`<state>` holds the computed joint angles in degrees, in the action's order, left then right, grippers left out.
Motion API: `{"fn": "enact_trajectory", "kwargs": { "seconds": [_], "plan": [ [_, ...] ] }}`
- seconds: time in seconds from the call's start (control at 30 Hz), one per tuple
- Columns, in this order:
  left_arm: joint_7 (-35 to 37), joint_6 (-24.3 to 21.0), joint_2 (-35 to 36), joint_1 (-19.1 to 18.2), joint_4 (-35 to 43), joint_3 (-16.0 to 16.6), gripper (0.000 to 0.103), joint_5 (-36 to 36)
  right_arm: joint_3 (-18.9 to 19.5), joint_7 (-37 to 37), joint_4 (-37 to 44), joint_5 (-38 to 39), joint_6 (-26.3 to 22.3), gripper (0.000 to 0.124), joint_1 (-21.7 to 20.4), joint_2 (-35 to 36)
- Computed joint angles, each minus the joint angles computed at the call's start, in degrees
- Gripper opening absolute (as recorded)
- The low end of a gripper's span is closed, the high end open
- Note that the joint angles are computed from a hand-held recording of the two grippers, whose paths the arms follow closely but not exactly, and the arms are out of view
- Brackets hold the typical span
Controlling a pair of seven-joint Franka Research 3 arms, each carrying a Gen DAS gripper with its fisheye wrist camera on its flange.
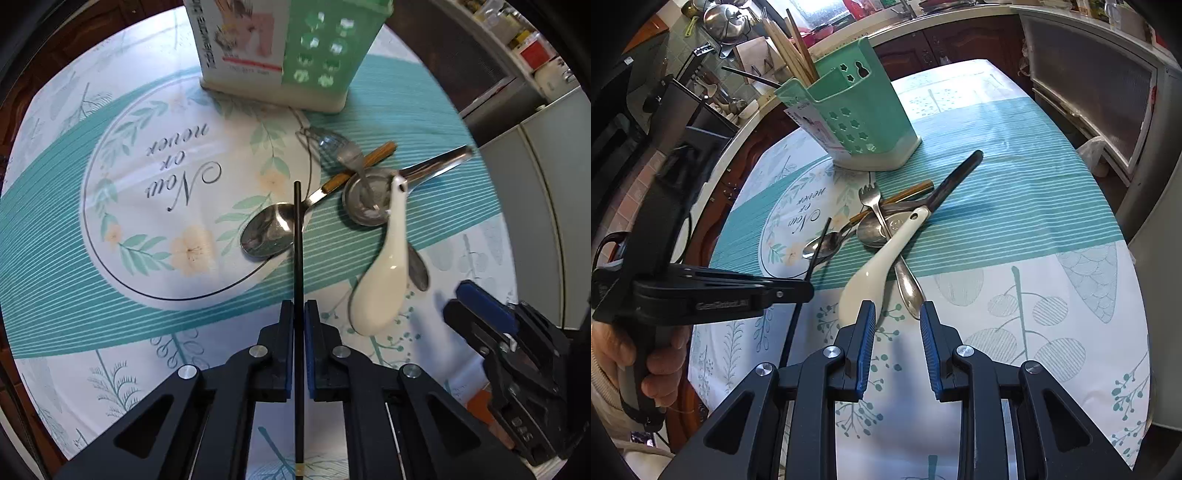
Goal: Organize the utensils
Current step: 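Close the left tool on the black chopstick and lift it, then carry the black chopstick over the holder and drop it in with the left tool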
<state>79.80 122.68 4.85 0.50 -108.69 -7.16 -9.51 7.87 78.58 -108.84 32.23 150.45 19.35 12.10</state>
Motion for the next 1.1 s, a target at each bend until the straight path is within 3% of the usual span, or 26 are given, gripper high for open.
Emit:
{"fn": "enact_trajectory", "kwargs": {
  "seconds": [0.23, 0.47, 0.73, 1.1],
  "plan": [
    [-0.93, 9.63, -9.82, -0.67, -5.99, 0.99, 0.003, 0.96, 0.62, -2.14, 0.71, 1.36, -0.23, 0.025, 0.05, -0.09],
    [-2.76, 17.75, -11.04, -0.55, -2.29, 2.52, 0.003, 4.05, 0.98, -4.05, 5.11, 2.85, -0.93, 0.025, 0.0, 1.04],
    [-4.83, 16.76, -6.96, 0.98, 10.95, 3.0, 0.003, 6.99, 1.24, -3.48, 12.26, 5.28, -1.53, 0.025, -0.51, 3.68],
    [-7.35, 12.67, 2.45, 2.14, 27.82, 2.03, 0.003, 12.63, 1.32, -1.72, 13.3, 4.65, -3.18, 0.025, -0.41, 5.06]
  ]
}}
